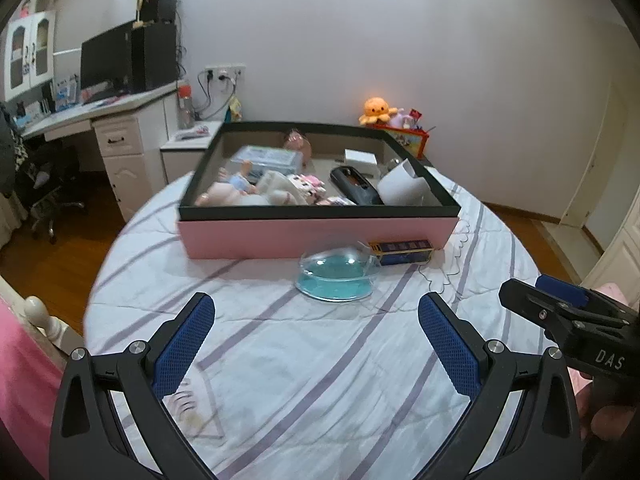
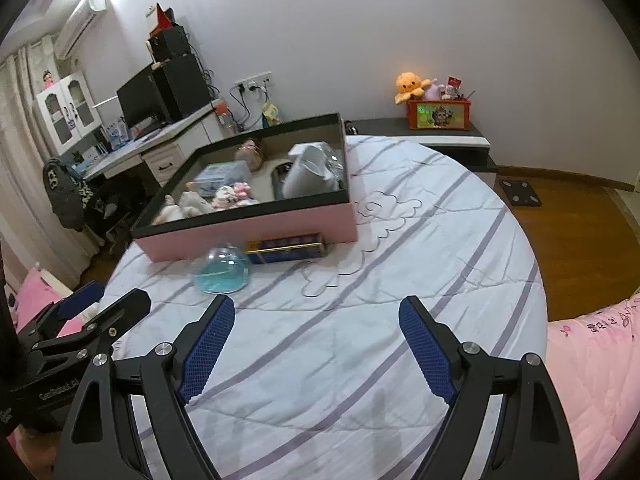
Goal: Organize rigid objects
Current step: 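Withdraw both grippers from the box back over the bed, then grasp the blue-liquid dome with left gripper while right grasps blue packet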
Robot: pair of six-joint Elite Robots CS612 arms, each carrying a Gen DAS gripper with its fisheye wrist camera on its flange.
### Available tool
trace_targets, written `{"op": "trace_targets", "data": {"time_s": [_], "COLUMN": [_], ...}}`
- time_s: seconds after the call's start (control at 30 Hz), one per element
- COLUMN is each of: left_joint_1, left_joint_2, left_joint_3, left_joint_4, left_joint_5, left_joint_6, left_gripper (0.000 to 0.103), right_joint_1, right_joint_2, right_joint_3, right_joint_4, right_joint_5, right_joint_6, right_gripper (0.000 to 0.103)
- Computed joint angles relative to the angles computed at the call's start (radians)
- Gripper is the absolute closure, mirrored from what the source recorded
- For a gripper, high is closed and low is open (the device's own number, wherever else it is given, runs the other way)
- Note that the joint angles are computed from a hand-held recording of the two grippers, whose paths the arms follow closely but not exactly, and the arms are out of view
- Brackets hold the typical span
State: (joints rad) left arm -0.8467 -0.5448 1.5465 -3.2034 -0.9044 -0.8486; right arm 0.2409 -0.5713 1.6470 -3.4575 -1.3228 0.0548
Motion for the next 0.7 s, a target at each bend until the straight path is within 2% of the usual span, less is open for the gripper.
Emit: {"op": "trace_targets", "data": {"time_s": [0.33, 0.53, 0.57, 0.6, 0.63, 0.7], "left_joint_1": [0.04, 0.071, 0.078, 0.083, 0.086, 0.087], "left_joint_2": [0.063, 0.092, 0.094, 0.096, 0.096, 0.092], "left_joint_3": [-0.118, -0.191, -0.188, -0.183, -0.18, -0.167], "left_joint_4": [0.095, 0.213, 0.185, 0.155, 0.145, 0.129], "left_joint_5": [-0.065, -0.125, -0.152, -0.173, -0.183, -0.187], "left_joint_6": [0.014, -0.023, -0.028, -0.028, -0.028, -0.022], "left_gripper": [0.0, 0.002, 0.008, 0.022, 0.028, 0.028], "right_joint_1": [-0.002, 0.0, 0.0, 0.002, 0.004, 0.007], "right_joint_2": [0.05, 0.076, 0.079, 0.083, 0.086, 0.09], "right_joint_3": [-0.095, -0.146, -0.155, -0.163, -0.171, -0.182], "right_joint_4": [0.101, 0.158, 0.169, 0.18, 0.19, 0.203], "right_joint_5": [-0.015, -0.018, -0.019, -0.02, -0.021, -0.02], "right_joint_6": [-0.015, -0.015, -0.018, -0.02, -0.022, -0.027], "right_gripper": [0.017, 0.017, 0.017, 0.017, 0.017, 0.017]}}
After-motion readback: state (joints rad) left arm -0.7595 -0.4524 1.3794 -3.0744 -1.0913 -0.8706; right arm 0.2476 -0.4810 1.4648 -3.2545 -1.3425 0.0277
